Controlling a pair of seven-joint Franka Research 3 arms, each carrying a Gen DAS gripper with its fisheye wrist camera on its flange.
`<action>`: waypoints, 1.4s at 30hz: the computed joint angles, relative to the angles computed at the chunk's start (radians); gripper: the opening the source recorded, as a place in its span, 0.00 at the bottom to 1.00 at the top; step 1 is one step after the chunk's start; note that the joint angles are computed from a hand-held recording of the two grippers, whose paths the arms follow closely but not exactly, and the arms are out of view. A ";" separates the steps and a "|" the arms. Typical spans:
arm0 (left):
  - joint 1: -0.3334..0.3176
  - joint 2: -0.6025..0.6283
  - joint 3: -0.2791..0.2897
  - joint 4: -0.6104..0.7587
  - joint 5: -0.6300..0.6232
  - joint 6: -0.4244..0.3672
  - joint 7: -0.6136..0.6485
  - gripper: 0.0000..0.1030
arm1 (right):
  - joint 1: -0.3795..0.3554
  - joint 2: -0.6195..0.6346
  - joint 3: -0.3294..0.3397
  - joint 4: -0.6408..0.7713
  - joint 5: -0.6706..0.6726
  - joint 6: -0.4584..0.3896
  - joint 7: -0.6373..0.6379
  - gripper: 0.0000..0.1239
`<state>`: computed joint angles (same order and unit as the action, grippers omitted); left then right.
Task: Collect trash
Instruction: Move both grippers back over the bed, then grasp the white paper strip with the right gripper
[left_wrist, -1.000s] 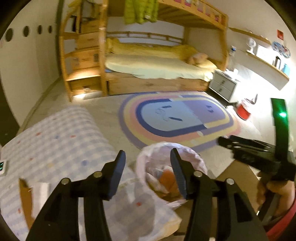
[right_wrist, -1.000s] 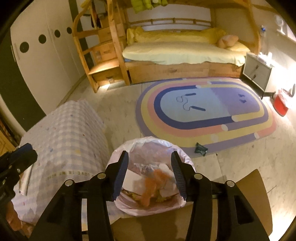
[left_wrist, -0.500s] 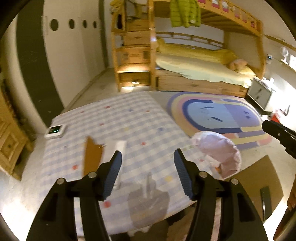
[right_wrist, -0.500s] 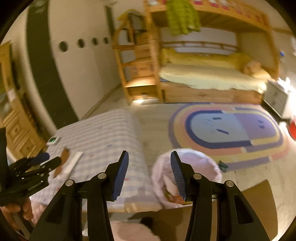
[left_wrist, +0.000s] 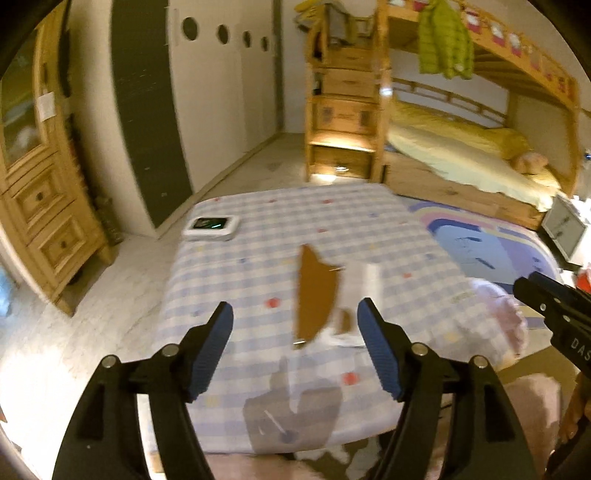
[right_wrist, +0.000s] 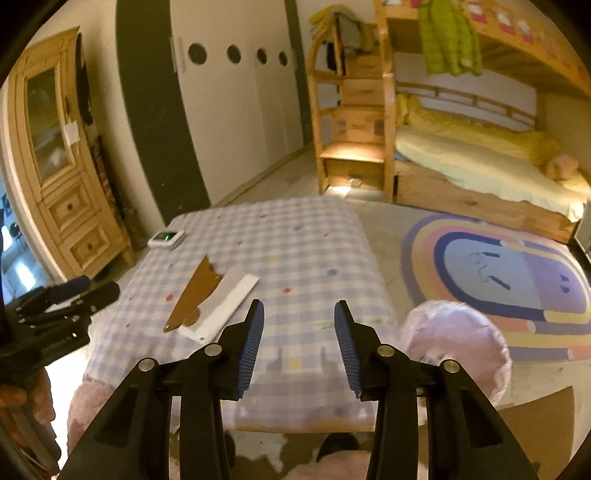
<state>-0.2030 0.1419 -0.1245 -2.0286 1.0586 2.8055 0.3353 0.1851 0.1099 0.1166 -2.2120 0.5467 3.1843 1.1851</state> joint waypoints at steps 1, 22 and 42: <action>0.004 -0.005 0.007 -0.010 0.012 0.001 -0.012 0.66 | 0.045 0.016 -0.047 0.009 -0.068 -0.013 0.072 0.33; 0.081 0.028 0.041 -0.063 -0.026 0.094 -0.016 0.66 | 0.313 0.386 -0.276 0.404 -0.484 -0.253 0.487 0.54; 0.027 0.111 0.032 0.003 -0.160 0.094 0.141 0.66 | 0.201 0.269 -0.219 0.245 -0.483 -0.169 0.421 0.06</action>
